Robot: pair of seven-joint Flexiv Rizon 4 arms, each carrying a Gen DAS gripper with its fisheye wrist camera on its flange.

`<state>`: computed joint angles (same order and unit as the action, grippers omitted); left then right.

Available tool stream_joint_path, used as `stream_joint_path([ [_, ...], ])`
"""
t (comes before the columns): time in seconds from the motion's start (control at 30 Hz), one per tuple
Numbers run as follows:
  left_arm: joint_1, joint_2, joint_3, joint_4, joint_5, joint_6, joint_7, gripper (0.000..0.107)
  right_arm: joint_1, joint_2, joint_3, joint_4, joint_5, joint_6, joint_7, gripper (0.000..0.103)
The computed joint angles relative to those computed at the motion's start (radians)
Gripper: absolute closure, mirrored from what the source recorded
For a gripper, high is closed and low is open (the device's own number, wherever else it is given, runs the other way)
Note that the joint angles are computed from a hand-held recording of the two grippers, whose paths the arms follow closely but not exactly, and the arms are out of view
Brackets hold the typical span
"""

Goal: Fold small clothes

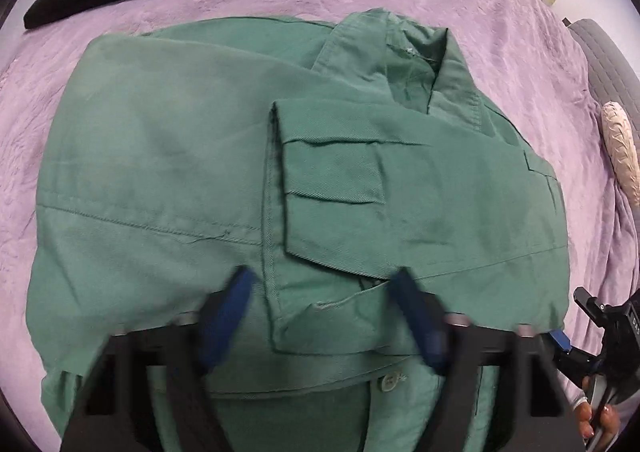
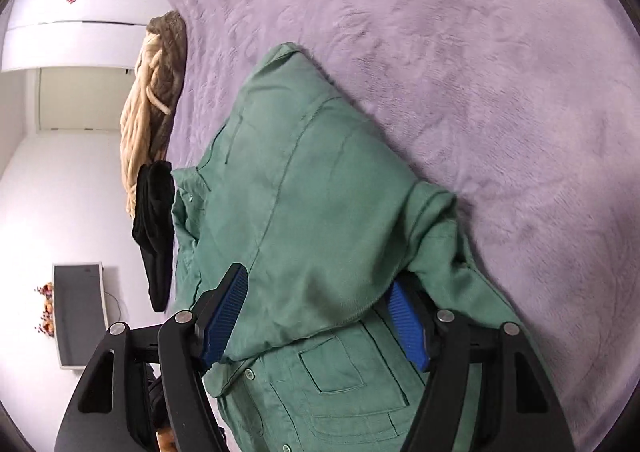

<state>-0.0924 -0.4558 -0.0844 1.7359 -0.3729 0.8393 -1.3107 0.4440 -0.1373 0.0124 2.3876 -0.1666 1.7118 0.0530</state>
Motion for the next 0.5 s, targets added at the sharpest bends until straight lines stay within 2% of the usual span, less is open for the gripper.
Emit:
stream_joint_path([
  [0.03, -0.009, -0.005, 0.012, -0.022, 0.028, -0.023, -0.018, 0.082, -0.003, -0.012, 0.010, -0.024, -0.005, -0.006, -0.002, 0.030],
  [0.1, 0.021, 0.008, -0.014, -0.004, -0.036, -0.019, 0.016, 0.087, 0.025, -0.004, -0.017, -0.022, -0.023, -0.006, 0.000, 0.030],
  [0.13, 0.036, 0.023, -0.026, 0.016, -0.073, 0.000, 0.047, 0.089, 0.014, -0.005, -0.002, -0.022, -0.023, -0.002, -0.006, 0.030],
  [0.17, 0.045, 0.041, -0.032, 0.038, -0.099, 0.027, 0.082, 0.092, -0.025, -0.025, 0.046, -0.038, -0.005, 0.004, -0.029, 0.030],
  [0.2, 0.047, 0.051, -0.027, 0.045, -0.101, 0.039, 0.102, 0.098, -0.053, -0.034, 0.083, -0.049, 0.012, -0.007, -0.046, 0.031],
  [0.27, 0.058, 0.056, -0.017, 0.047, -0.106, 0.016, 0.124, 0.098, -0.079, -0.034, 0.121, -0.052, 0.034, -0.038, -0.071, 0.040],
  [0.37, 0.052, 0.034, 0.009, 0.036, -0.067, -0.015, 0.108, 0.098, -0.058, -0.036, 0.099, -0.031, 0.037, -0.058, -0.045, 0.061],
  [0.43, 0.050, 0.029, 0.010, 0.052, -0.062, 0.002, 0.111, 0.098, -0.071, -0.037, 0.118, -0.013, 0.074, -0.051, -0.024, 0.092],
  [0.5, 0.049, 0.029, 0.009, 0.059, -0.057, 0.019, 0.120, 0.098, -0.135, -0.039, 0.197, -0.016, 0.123, -0.048, -0.060, 0.093],
])
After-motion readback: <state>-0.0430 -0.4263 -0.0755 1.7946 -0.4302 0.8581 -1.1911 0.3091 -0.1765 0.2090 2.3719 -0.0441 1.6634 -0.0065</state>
